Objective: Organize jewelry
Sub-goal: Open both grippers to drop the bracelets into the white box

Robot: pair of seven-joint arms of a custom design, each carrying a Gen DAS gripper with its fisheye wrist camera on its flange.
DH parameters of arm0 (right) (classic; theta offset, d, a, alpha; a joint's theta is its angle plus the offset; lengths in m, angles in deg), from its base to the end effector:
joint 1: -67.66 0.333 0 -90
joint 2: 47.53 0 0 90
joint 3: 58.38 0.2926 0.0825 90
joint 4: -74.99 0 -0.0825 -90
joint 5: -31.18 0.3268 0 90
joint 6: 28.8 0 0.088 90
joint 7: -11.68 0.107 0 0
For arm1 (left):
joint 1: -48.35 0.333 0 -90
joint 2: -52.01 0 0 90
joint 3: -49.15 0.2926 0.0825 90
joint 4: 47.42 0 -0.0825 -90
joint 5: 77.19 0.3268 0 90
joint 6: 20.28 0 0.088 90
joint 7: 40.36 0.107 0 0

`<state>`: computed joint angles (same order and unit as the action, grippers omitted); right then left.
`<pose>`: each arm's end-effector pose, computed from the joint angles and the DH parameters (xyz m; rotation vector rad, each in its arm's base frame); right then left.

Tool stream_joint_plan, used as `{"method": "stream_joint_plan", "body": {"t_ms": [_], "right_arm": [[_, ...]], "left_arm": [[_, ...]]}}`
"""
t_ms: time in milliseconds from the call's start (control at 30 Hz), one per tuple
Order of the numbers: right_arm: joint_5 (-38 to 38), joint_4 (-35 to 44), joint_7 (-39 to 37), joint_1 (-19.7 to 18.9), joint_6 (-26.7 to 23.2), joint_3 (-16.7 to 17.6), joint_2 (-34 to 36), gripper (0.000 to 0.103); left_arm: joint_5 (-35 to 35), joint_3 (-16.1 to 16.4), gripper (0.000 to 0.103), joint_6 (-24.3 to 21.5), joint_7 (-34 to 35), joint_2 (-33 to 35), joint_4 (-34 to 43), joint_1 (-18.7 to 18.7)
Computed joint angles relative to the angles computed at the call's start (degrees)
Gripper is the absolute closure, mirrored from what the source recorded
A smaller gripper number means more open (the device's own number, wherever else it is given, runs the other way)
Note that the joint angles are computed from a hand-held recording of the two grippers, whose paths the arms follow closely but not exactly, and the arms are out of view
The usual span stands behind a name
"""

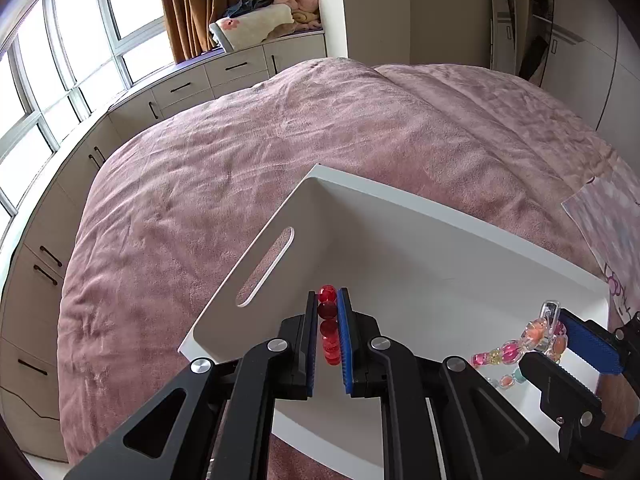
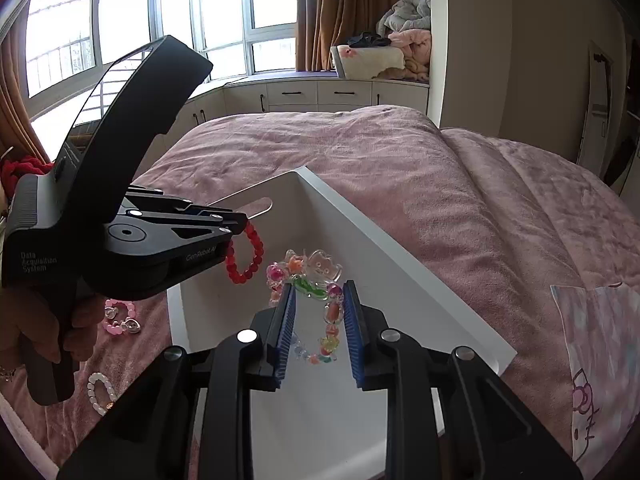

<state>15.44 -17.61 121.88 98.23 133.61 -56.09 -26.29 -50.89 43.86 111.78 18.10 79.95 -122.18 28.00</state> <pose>0.5431 0.3623 0.5130 -1.9762 1.2587 -0.5422 0.6199 -0.2707 0.5141 -1.7457 1.9201 -0.5102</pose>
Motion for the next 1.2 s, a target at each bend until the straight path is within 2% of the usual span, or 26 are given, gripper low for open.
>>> {"method": "stream_joint_plan", "body": {"t_ms": [167, 267, 400, 467, 533, 700, 833, 900, 1000, 1100, 1200], "right_arm": [[-0.9, 0.5, 1.2, 0.5, -1.9, -0.6, 0.3, 0.077], [-2.0, 0.4, 2.1, 0.8, -2.4, -1.1, 0.2, 0.076], [-5.9, 0.2, 5.1, 2.2, -2.2, -2.8, -0.1, 0.053], [-7.7, 0.1, 6.4, 2.7, -2.2, -3.2, -0.2, 0.051], [-9.7, -0.1, 7.9, 3.1, -2.0, -3.7, -0.4, 0.044], [-14.0, -1.6, 10.9, 3.5, 0.6, -4.3, -1.1, 0.039], [-21.3, -3.1, 16.2, 5.8, 3.5, -6.7, -2.3, 0.029], [-27.0, -4.1, 20.6, 7.5, 4.2, -8.3, -3.3, 0.023], [-31.6, -4.9, 23.9, 7.4, 4.8, -7.7, -4.1, 0.020], [-36.8, -4.7, 28.6, 8.1, 4.0, -7.7, -4.5, 0.013], [-42.8, -4.6, 33.2, 8.5, 3.3, -7.2, -5.4, 0.012]], "left_arm": [[-1.6, -0.6, 0.088, -1.3, 0.8, 1.0, 0.4, 0.0], [-1.4, -0.5, 0.084, 0.6, 0.1, -0.2, -2.3, 0.0], [0.6, 0.1, 0.066, 4.0, -2.5, -2.5, -6.2, -0.1], [2.0, 0.5, 0.063, 5.7, -4.3, -4.0, -8.4, 0.0], [3.9, 1.1, 0.055, 8.0, -7.0, -5.8, -11.0, 0.2], [10.0, 2.3, 0.040, 15.5, -16.3, -11.9, -19.2, 1.8], [15.5, 2.1, 0.031, 17.2, -22.0, -17.4, -25.0, 3.8], [19.4, 1.6, 0.020, 17.1, -24.9, -21.3, -29.0, 4.9], [23.7, 0.6, 0.012, 20.2, -27.8, -28.3, -37.3, 7.7], [24.8, -0.4, 0.011, 22.4, -27.7, -35.0, -44.7, 10.6], [25.6, -1.3, 0.010, 24.6, -28.4, -41.5, -51.4, 13.5]]}}
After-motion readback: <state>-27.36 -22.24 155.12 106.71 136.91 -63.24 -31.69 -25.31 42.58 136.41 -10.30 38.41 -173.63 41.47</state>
